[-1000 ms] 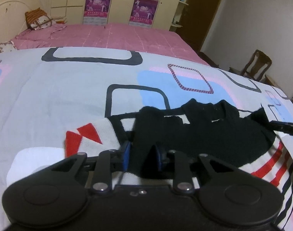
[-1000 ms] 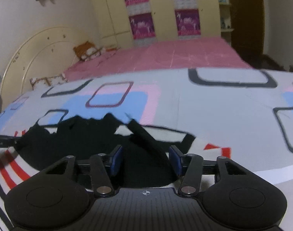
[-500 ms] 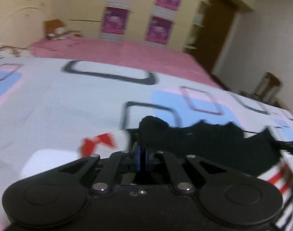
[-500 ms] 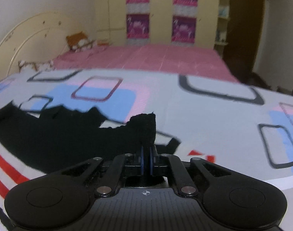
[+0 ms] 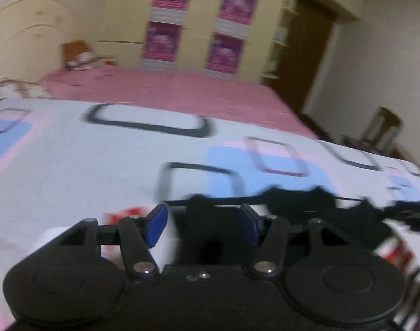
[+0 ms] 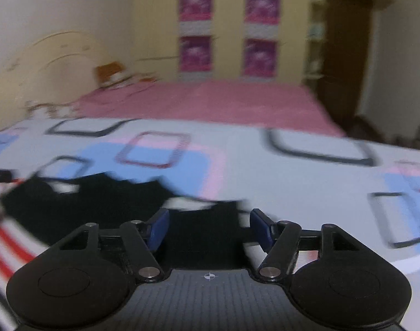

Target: Fold small clothes

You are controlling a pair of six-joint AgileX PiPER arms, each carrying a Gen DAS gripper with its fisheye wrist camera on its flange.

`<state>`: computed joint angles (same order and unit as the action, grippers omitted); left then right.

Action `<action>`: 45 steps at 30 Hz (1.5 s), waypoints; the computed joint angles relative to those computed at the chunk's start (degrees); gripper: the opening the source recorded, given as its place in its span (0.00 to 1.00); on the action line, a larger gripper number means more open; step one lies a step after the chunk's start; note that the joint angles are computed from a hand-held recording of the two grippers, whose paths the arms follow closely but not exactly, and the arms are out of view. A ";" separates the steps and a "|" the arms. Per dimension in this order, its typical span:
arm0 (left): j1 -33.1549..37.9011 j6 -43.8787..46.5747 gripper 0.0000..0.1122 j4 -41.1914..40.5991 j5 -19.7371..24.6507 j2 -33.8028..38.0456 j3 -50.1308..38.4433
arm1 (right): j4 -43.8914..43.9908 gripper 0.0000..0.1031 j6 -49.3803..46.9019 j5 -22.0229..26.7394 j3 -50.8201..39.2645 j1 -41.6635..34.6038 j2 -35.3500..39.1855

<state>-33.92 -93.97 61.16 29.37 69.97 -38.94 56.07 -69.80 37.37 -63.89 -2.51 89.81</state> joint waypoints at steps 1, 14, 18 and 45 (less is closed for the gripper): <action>-1.18 1.29 0.50 -0.53 -1.49 2.18 -1.71 | -2.58 0.42 2.59 1.83 -1.12 2.15 0.84; -4.27 -4.78 0.72 2.86 8.48 1.01 6.51 | -9.36 0.43 9.10 -3.74 -0.93 -0.77 4.27; -6.45 -12.17 0.66 6.61 11.34 -3.20 8.79 | -11.18 0.43 9.11 -4.76 -1.07 0.62 2.66; -35.92 -13.21 0.65 -0.34 27.09 2.98 -0.25 | -0.68 0.67 -1.54 -3.57 19.68 -1.85 -17.90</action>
<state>-69.84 -107.18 60.82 56.46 72.95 -39.19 55.39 -71.33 33.80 -44.20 -4.36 71.90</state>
